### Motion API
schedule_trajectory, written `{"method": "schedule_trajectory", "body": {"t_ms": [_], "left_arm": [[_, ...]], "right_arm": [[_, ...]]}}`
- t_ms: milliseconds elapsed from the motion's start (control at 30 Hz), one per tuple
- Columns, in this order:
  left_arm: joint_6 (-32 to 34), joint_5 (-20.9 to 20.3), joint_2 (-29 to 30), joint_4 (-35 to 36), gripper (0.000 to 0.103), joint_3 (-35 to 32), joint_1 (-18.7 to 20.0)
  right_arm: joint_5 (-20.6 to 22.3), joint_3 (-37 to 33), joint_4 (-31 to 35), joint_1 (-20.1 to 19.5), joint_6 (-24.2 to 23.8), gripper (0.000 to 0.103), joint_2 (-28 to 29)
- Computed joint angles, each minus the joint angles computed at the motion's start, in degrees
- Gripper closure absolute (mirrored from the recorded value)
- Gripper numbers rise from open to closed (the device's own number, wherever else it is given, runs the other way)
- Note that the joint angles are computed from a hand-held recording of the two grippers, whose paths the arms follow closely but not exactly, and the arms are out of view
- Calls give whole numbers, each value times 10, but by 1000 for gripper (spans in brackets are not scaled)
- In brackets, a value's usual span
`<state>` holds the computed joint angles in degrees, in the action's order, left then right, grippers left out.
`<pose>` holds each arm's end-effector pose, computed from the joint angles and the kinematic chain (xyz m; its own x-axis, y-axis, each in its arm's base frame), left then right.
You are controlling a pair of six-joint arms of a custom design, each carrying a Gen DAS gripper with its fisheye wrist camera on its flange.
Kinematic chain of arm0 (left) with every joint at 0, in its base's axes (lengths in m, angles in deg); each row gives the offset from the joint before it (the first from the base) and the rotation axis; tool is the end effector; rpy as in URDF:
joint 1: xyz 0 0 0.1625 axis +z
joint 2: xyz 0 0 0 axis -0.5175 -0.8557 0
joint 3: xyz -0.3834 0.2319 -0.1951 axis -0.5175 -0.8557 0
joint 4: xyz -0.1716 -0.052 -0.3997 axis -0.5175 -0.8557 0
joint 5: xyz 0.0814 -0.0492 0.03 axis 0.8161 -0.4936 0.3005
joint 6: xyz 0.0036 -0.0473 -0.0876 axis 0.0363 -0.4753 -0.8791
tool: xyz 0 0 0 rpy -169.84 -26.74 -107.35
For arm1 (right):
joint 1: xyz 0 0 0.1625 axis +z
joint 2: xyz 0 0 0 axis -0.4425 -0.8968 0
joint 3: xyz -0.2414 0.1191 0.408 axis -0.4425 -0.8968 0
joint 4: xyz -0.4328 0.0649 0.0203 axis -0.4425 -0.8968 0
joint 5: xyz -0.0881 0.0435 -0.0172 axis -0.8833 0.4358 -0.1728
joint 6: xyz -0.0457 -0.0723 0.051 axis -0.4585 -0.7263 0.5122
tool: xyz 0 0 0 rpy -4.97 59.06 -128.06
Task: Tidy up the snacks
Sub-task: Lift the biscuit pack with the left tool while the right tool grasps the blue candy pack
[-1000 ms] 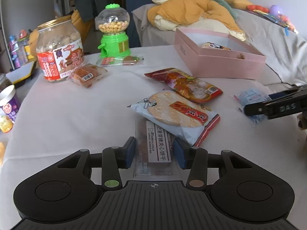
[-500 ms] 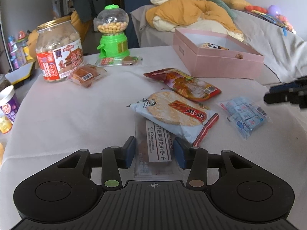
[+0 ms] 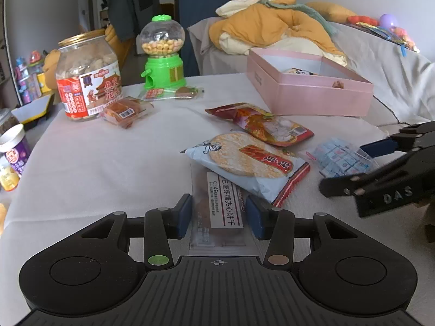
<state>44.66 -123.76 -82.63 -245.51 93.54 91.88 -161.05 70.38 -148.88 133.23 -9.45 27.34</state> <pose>-0.0427 -0.4608 0.1605 -0.6440 0.4000 -0.6521 0.7284 0.5812 -0.3628 0.2173 -0.4733 -0.0063 -0.6947 -0.1303 0.7074 -0.5502 0.7297 -0.4060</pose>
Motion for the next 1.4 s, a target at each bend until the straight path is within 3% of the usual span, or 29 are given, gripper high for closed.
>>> {"method": "schedule_trajectory", "body": {"t_ms": [100, 233, 367, 433, 500, 533, 633, 767, 933, 1033, 1133, 1300, 1367, 1400], "left_arm": [[0, -2, 0, -2, 54, 1, 1], [-2, -7, -1, -2, 54, 1, 3], [-9, -15, -11, 1, 60, 4, 7], [-13, -18, -30, 5, 73, 15, 3], [3, 3, -50, -15, 87, 33, -12], [10, 17, -58, -27, 89, 40, -20], [19, 47, -100, -33, 90, 50, -33], [-3, 50, -140, 0, 91, 44, -41], [-35, 39, -153, 116, 90, 19, -30], [-104, 24, -152, 241, 86, -12, -5], [-63, 75, -114, 195, 84, 5, -23], [-21, 112, -87, 177, 73, 15, -45], [-20, 105, -86, 185, 60, 16, -46], [-24, 94, -87, 195, 48, 12, -44]], "right_arm": [[32, 4, -9, -16, 0, 11, -5], [29, 19, 30, -12, 15, 38, -41], [36, 40, 22, -7, 18, 38, -63], [28, 46, 8, -2, 13, 38, -68], [24, 55, -8, 0, 6, 38, -74], [23, 62, -22, 1, 0, 38, -76], [13, 77, -69, 1, -25, 38, -76], [24, 91, -96, -11, -27, 38, -82], [52, 107, -115, -27, -16, 38, -85], [61, 106, -114, -34, -11, 38, -74], [70, 93, -107, -36, -10, 36, -55], [63, 65, -92, -36, -24, 23, -17], [46, 55, -128, -29, -51, 20, 6], [44, 55, -131, -28, -54, 20, 6]]}}
